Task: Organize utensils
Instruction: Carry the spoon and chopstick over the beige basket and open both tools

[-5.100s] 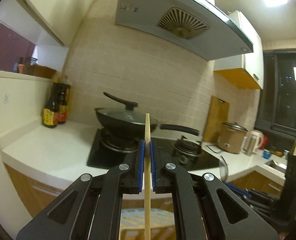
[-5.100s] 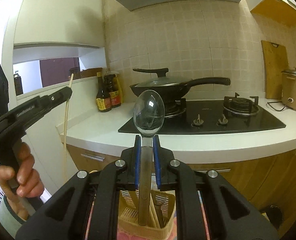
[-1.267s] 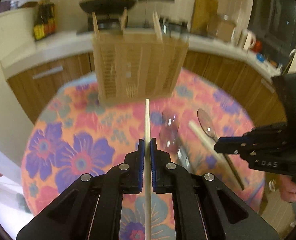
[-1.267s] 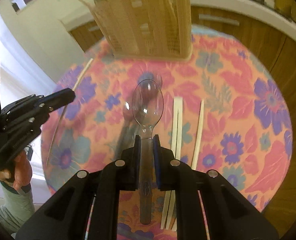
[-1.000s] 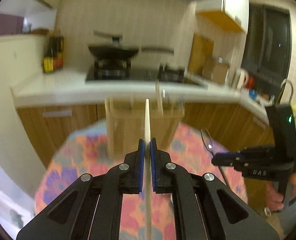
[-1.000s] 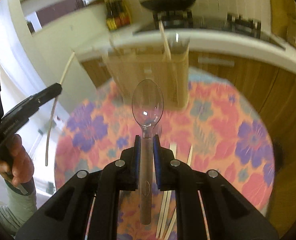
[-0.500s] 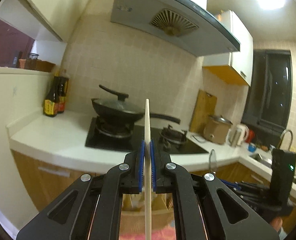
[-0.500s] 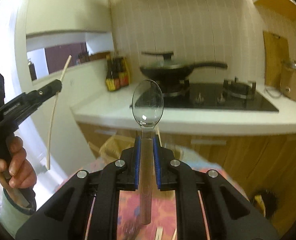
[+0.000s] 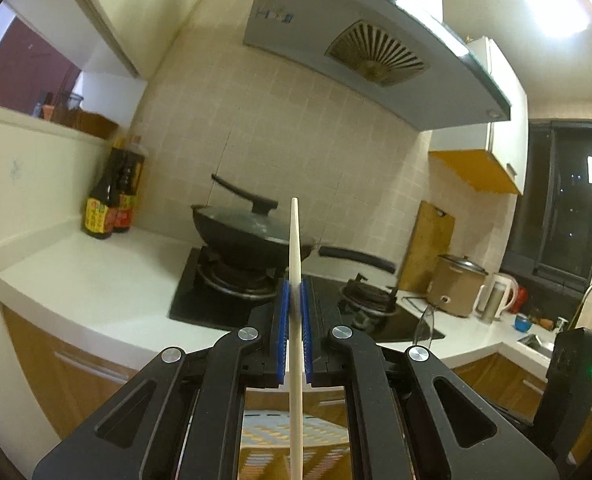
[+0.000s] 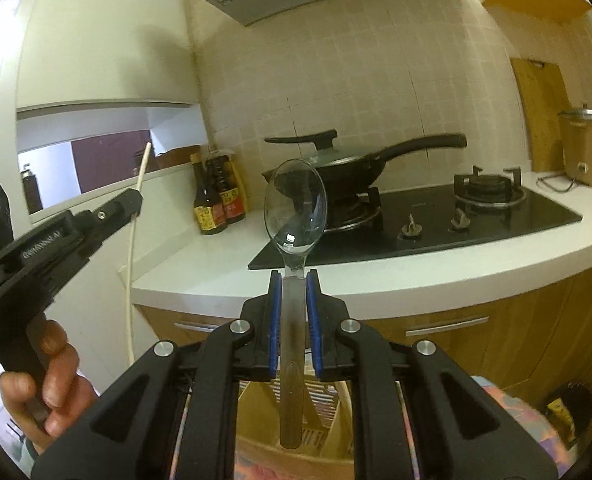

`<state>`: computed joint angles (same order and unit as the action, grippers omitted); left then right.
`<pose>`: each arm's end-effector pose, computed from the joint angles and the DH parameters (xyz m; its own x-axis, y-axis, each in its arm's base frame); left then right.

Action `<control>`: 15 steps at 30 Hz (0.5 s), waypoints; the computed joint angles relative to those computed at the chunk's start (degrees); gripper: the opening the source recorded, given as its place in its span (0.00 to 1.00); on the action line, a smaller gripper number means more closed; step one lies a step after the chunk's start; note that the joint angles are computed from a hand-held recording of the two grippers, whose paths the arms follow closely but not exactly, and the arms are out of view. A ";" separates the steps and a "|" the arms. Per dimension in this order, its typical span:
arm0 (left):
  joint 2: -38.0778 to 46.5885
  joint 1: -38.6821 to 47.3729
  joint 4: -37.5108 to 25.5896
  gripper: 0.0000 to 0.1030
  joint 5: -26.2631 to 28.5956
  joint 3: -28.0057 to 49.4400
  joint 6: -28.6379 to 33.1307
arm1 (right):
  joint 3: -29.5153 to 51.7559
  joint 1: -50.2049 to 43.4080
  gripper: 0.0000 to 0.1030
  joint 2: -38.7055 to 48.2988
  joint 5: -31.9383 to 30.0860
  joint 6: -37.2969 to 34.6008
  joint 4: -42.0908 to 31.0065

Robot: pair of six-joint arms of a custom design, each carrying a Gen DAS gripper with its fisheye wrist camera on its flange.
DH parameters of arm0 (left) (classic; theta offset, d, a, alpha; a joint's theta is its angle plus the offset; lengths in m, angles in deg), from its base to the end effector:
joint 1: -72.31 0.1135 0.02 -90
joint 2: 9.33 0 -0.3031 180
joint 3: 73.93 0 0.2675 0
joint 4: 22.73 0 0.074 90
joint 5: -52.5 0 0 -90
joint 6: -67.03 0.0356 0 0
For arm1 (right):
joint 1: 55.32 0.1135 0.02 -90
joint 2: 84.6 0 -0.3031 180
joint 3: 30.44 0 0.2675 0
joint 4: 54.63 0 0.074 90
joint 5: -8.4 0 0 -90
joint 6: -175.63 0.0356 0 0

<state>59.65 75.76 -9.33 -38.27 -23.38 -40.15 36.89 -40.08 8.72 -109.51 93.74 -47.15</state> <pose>0.2737 0.0170 0.3023 -0.0619 -0.2996 -0.9521 -0.0961 0.9512 -0.2931 0.3603 0.1154 0.2654 -0.3964 0.0212 -0.9178 -0.6107 0.7403 0.2809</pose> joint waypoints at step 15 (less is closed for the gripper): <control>12.58 6.55 17.51 0.04 8.05 -4.56 -1.35 | -2.18 5.72 0.10 5.46 10.76 -2.24 7.81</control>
<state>72.23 82.31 8.18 -30.22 -27.94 -41.51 34.71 -34.36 14.19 -98.75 91.50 -39.34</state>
